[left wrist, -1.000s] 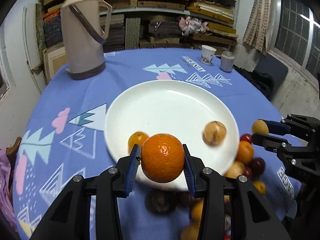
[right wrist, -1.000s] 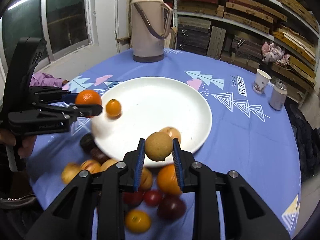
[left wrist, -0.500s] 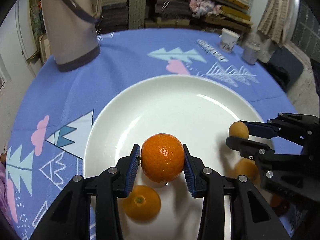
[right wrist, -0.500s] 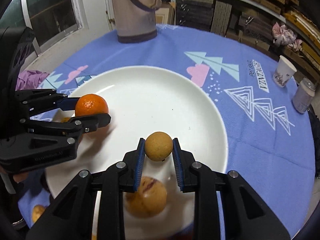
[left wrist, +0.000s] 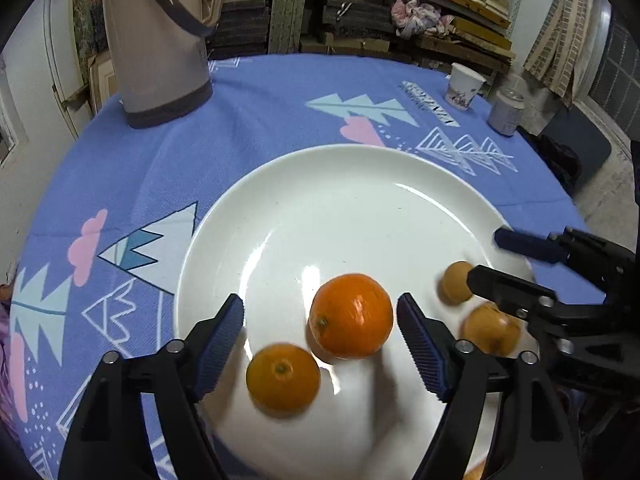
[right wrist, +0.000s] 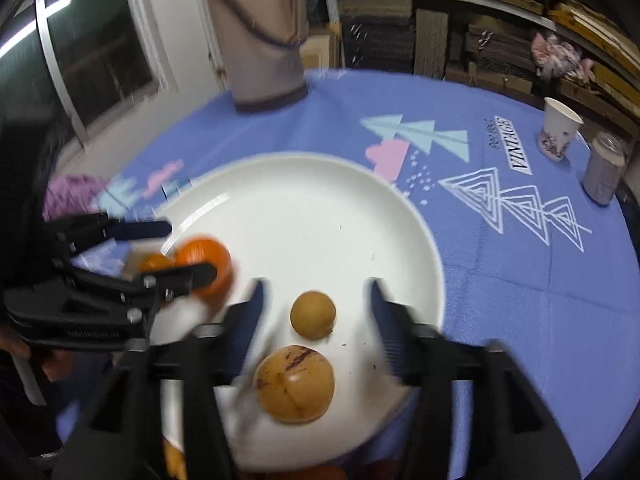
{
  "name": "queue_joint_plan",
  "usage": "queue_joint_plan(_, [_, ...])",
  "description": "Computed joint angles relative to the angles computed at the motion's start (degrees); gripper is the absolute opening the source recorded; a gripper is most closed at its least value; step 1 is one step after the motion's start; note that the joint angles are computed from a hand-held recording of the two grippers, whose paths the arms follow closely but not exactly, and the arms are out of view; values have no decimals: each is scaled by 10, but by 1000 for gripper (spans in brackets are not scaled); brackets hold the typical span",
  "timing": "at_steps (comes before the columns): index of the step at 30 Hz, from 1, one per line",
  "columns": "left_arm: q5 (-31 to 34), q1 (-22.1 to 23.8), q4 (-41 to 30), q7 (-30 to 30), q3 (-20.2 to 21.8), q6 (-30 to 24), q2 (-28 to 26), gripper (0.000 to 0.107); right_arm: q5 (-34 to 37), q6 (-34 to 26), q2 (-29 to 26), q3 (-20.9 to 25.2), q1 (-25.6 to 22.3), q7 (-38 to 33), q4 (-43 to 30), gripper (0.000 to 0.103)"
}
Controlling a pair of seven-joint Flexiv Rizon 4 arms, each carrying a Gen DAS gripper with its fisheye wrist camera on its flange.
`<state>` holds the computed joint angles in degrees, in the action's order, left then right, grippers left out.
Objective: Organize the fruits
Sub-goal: 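Carry both fruits onto the white plate and open both tools, then grasp a pale yellow fruit with the left tool while the right tool grasps a yellow-orange fruit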
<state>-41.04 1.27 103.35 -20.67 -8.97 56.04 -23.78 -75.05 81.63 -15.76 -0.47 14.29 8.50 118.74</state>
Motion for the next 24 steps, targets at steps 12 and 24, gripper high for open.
queue_joint_plan(12, [-177, 6, 114, 179, 13, 26, 101, 91, -45, -128, 131, 88, -10, 98, 117, 87])
queue_joint_plan(24, [-177, 3, 201, 239, 92, -72, 174, 91, -108, -136, 193, 123, 17, 233, 192, 86])
